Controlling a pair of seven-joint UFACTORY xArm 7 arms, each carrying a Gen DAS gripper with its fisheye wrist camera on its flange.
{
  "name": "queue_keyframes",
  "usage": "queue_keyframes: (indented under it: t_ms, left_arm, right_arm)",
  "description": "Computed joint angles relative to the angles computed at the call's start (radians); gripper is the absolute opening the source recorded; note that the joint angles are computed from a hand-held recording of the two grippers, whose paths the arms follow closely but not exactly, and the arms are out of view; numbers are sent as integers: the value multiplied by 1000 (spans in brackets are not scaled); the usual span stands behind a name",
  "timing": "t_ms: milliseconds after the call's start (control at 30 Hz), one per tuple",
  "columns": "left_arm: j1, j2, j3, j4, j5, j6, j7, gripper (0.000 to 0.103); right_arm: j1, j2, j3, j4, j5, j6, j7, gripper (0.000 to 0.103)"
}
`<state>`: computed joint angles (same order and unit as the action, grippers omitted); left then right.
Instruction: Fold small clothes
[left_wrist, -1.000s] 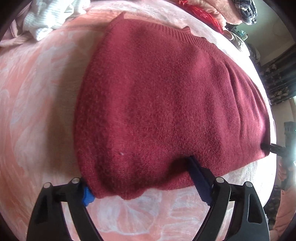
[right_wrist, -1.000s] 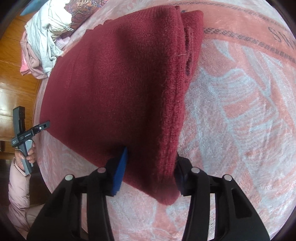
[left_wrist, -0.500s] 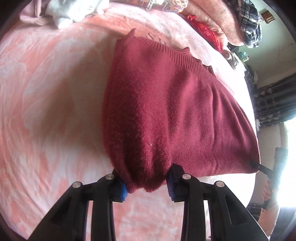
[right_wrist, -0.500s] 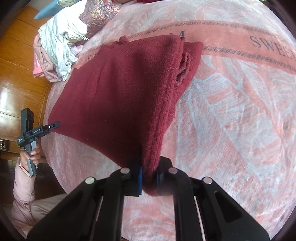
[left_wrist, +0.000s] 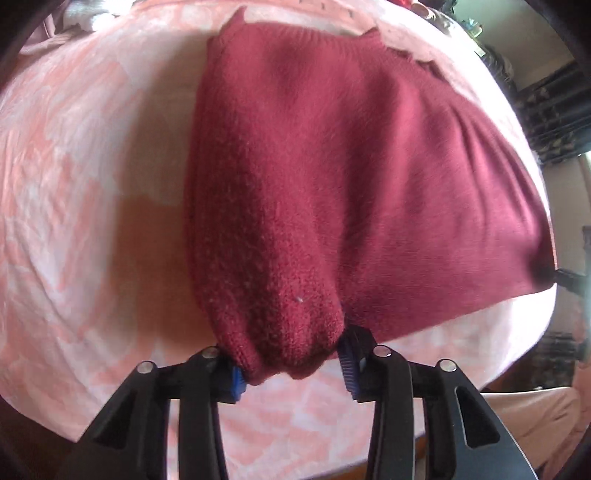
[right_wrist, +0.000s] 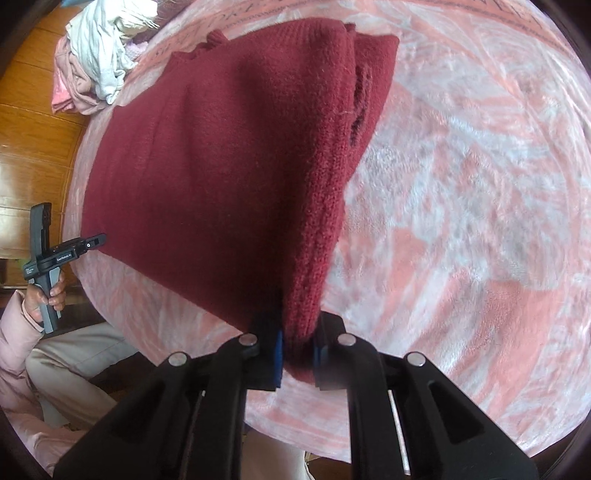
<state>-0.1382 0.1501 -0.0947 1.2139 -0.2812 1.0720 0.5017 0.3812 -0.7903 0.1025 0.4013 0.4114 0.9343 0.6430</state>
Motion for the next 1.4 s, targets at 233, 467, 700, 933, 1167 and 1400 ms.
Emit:
queue_keyframes:
  t_ms: [233,467,700,933,1167,1400]
  left_arm:
    - [-9,-33,-3,-54,6,-97,20,63]
    - [-28,-51,8,45,129,-173,-152,63]
    - [-32,117,-33,260,49,-236,-154,63]
    - [-88,226,-70,351,57,-262,-129,63]
    - [-132,341,-58,435,105,-226,-204,64]
    - [-128,383,-57,484,94,-236,-282,63]
  right_arm:
    - [-3,15,22,-5,-35,8,35,26]
    - [-97,-34,11,94,-154,67,62,33]
    - [-220,240,-33,263,-236,-70,29,46]
    - [-259,440,-102,318,-174,-184,-70,46]
    - [-273,518,-96,342,-134,-211,-135,8]
    - [-318,464,-70,339,-222,-182,-82,5]
